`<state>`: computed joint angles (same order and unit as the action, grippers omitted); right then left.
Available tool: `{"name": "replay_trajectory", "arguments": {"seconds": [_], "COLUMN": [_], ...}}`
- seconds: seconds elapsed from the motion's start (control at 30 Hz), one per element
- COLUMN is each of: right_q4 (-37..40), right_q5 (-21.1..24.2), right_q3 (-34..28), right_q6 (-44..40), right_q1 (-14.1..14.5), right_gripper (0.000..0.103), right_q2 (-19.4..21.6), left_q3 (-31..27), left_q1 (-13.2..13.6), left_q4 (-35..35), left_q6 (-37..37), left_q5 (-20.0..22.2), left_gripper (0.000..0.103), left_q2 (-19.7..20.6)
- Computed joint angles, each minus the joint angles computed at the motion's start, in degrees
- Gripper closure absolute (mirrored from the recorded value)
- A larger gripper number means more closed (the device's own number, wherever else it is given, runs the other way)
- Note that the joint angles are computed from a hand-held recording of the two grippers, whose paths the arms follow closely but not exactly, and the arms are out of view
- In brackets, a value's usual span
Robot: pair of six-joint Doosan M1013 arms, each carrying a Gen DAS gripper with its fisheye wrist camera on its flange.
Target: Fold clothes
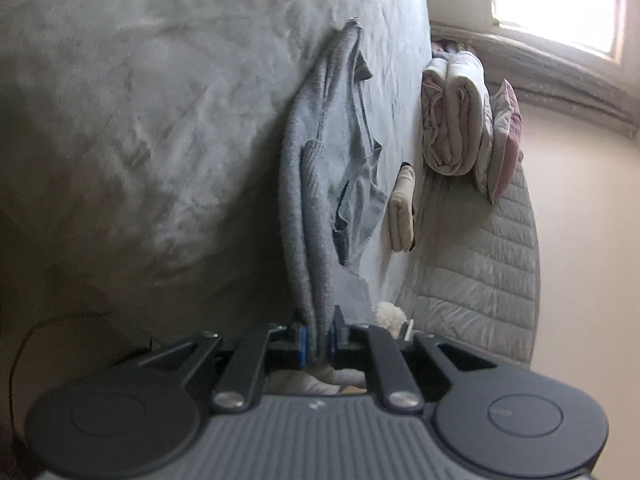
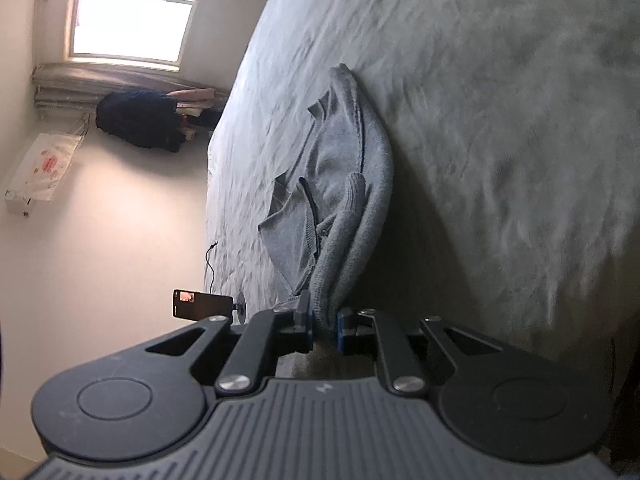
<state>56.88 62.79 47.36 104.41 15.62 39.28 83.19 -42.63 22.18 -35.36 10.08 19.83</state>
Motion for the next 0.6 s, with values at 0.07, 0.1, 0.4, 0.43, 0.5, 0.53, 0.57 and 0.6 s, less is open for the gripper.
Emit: {"name": "replay_trajectory", "arguments": {"seconds": [0.07, 0.1, 0.4, 0.43, 0.5, 0.53, 0.57, 0.6], "right_q4": [0.5, 0.6, -0.3, -0.8, -1.3, -1.7, -2.0, -2.5], "right_q5": [-0.2, -0.3, -0.9, -1.0, -1.2, -1.4, -1.4, -1.3], "right_q3": [-1.0, -1.5, -8.9, -10.0, -12.4, -13.7, -15.0, -16.5], "right_q6": [1.4, 2.0, 8.0, 9.0, 10.7, 11.9, 12.7, 13.7], "right_q1": [0.0, 0.0, 0.4, 0.4, 0.6, 0.7, 0.8, 0.9], "right_gripper": [0.090, 0.090, 0.089, 0.089, 0.089, 0.089, 0.089, 0.089], "right_q2": [0.7, 1.0, 5.0, 5.6, 6.9, 7.7, 8.5, 9.4], "left_q3": [0.0, -0.3, -2.8, -3.4, -4.5, -4.9, -5.4, -6.1], "left_q1": [0.3, 0.3, 2.0, 2.4, 2.9, 3.1, 3.3, 3.6], "left_q4": [5.1, 9.1, 34.4, 34.3, 34.2, 34.0, 33.3, 31.3], "left_q6": [-5.5, -9.5, -40.5, -41.0, -42.0, -42.3, -42.1, -40.5], "left_q5": [-1.3, -1.5, -2.8, -2.6, -1.9, -1.5, -1.0, -0.5], "left_gripper": [0.094, 0.094, 0.093, 0.093, 0.093, 0.093, 0.093, 0.093], "left_q2": [0.0, 0.1, 1.8, 2.2, 2.8, 3.0, 3.3, 3.7]}}
